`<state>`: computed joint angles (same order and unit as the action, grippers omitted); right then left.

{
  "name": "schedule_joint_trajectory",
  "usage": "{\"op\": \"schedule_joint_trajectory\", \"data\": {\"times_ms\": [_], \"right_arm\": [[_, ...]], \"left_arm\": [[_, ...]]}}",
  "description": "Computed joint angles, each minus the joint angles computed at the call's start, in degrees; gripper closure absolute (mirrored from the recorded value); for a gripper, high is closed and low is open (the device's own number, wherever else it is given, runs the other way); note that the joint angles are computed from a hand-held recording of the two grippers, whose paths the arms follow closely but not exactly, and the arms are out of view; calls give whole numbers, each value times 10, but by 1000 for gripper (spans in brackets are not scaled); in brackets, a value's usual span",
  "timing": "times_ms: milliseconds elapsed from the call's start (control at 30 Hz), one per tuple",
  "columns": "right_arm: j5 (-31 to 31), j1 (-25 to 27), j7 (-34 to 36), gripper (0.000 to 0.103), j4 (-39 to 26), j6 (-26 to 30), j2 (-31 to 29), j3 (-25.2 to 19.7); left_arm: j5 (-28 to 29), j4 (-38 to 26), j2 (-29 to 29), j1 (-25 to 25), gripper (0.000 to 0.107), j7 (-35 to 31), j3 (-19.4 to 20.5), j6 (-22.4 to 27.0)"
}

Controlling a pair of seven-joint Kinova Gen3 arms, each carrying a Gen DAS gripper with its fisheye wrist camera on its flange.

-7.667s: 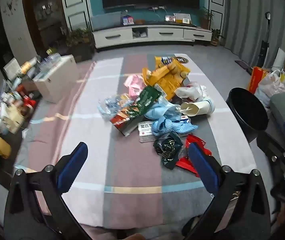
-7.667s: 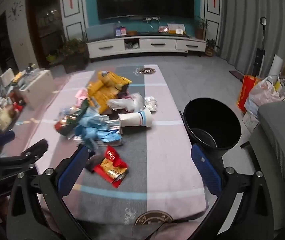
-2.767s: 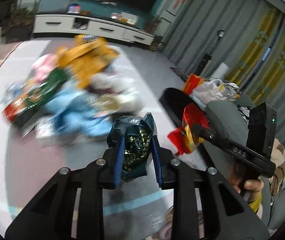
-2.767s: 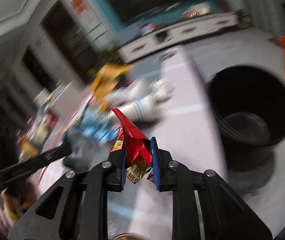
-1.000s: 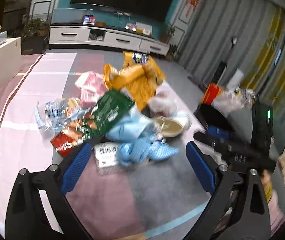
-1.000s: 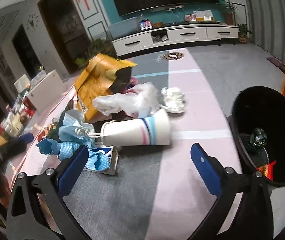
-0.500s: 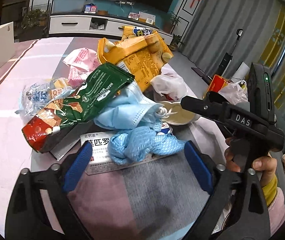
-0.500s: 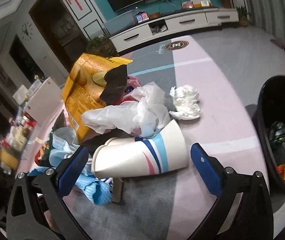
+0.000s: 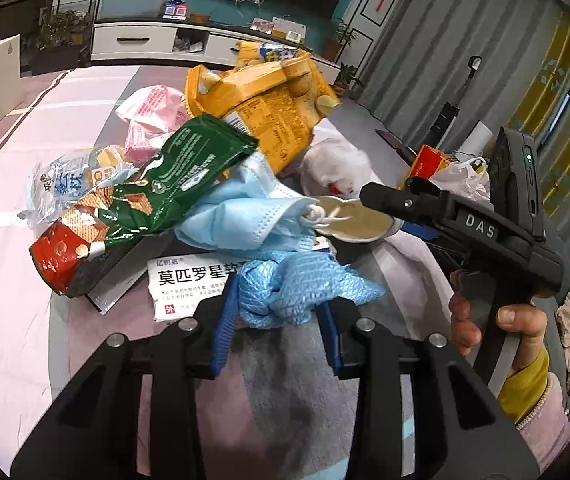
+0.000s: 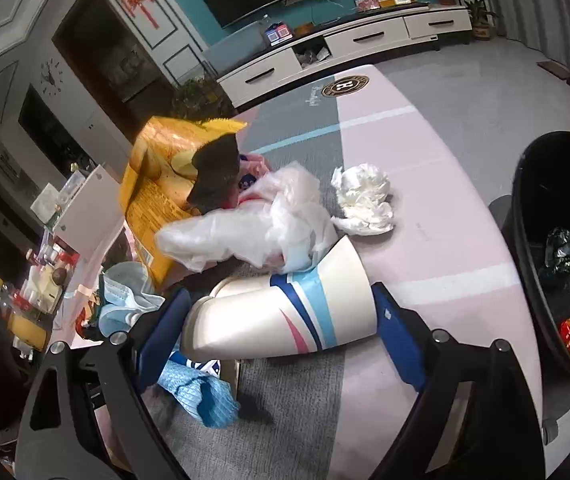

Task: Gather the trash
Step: 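Grasp the blue knit mask with the left gripper while the right grasps the paper cup, then move both items over the black bin and release them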

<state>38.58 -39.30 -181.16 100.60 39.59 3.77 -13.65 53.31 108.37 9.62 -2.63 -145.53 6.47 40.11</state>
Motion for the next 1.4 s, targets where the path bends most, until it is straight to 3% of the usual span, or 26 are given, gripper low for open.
{"op": "schedule_joint_trajectory", "data": {"times_ms": [267,533,667,733,867,967,1067,1200,1333,1367,1400], "right_arm": [[50,-5,-51,15,27,57,-54,-41],[88,47,-159,14,86,68,-120,-92],[90,73,-186,14,95,108,-141,-122],[99,68,-217,15,103,147,-155,-127],[82,122,-246,14,98,240,-166,-187],[74,109,-282,14,114,271,-182,-173],[59,123,-301,14,130,273,-200,-170],[46,149,-321,14,151,241,-222,-162],[22,183,-340,14,177,193,-246,-149],[14,191,-343,14,183,179,-250,-144],[7,198,-344,13,188,168,-254,-140]], "left_arm": [[35,0,-18,-13,70,-52,-10,54],[89,-4,-14,-14,70,-89,-17,99],[103,-8,-11,6,70,-87,-7,85],[109,-9,-11,19,70,-83,0,72],[100,-31,0,63,70,-44,23,27],[71,-64,22,93,70,0,53,-14],[5,-103,44,145,69,62,73,-77],[-88,-167,90,251,68,148,28,-107],[-179,-209,122,294,67,235,20,-113],[-203,-215,128,296,63,255,28,-117],[-226,-221,134,294,50,274,39,-120]]}}
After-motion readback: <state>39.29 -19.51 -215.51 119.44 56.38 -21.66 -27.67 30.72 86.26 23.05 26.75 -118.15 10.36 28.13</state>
